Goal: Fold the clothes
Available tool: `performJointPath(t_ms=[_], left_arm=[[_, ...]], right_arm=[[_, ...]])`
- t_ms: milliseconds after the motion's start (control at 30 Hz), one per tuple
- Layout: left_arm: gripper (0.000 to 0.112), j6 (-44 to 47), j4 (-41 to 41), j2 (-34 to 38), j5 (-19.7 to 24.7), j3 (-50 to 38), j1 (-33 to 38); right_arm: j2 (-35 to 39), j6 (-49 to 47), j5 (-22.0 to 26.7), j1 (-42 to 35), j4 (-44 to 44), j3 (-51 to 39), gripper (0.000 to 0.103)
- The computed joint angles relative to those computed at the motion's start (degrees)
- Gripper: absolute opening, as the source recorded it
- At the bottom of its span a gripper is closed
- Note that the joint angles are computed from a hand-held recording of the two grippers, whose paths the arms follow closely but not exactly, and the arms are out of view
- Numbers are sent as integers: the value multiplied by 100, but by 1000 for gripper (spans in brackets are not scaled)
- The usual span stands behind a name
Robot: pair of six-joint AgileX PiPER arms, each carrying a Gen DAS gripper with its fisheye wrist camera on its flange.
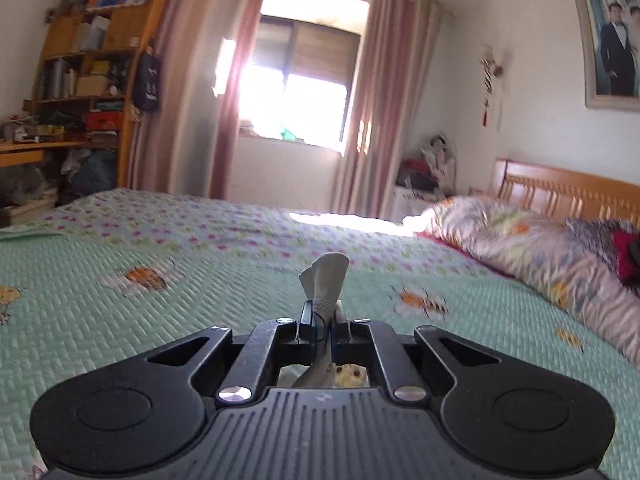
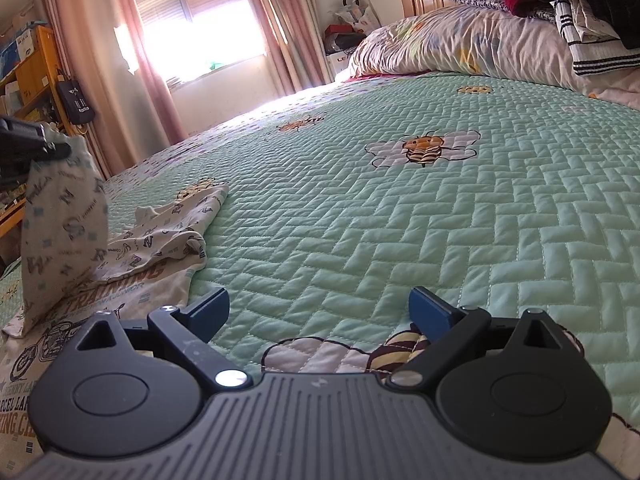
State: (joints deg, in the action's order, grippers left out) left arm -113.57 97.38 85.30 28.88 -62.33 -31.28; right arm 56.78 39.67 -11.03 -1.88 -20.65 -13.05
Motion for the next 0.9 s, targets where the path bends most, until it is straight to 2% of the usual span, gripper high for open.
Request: performJointPath(t_ms=[100,233,333,400,467,533,567,600,667,833,900], left_arm=[[7,472,-73,269,418,-315,-257],[7,2182,-824,1277,773,-875,-911],[8,3376,-1785,1955,675,-1150,-1307],[15,4077,-2413,2231,551,-1173,-1486],[17,4006,-2362,2334,722,-1057,-1650],[26,3662,-2236,2225,771,-846,-1667],[38,3480,-2194,2119,751,-725,-1640],[55,3338,-2162,1999,722,-600,-1604],[70,3150,-2085,1590,558,-149,-1460],[70,2805,-2122,522,143,880,-1030],[70,2544,-2077,54,138,1324,-791]], right_arm=[[-9,112,-18,-20,-110,13,97],[-16,5,4,10,9,10,97],[-8,-175,18,57,217,2,97],[-1,-298,21,87,358,1,97],[8,-529,46,136,600,-11,97],[13,-569,57,154,637,-18,98],[15,-539,63,152,602,-24,98],[19,-541,73,156,600,-32,98],[24,-547,88,159,595,-43,98],[17,-386,79,130,420,-38,99],[7,-372,80,126,402,-31,99]])
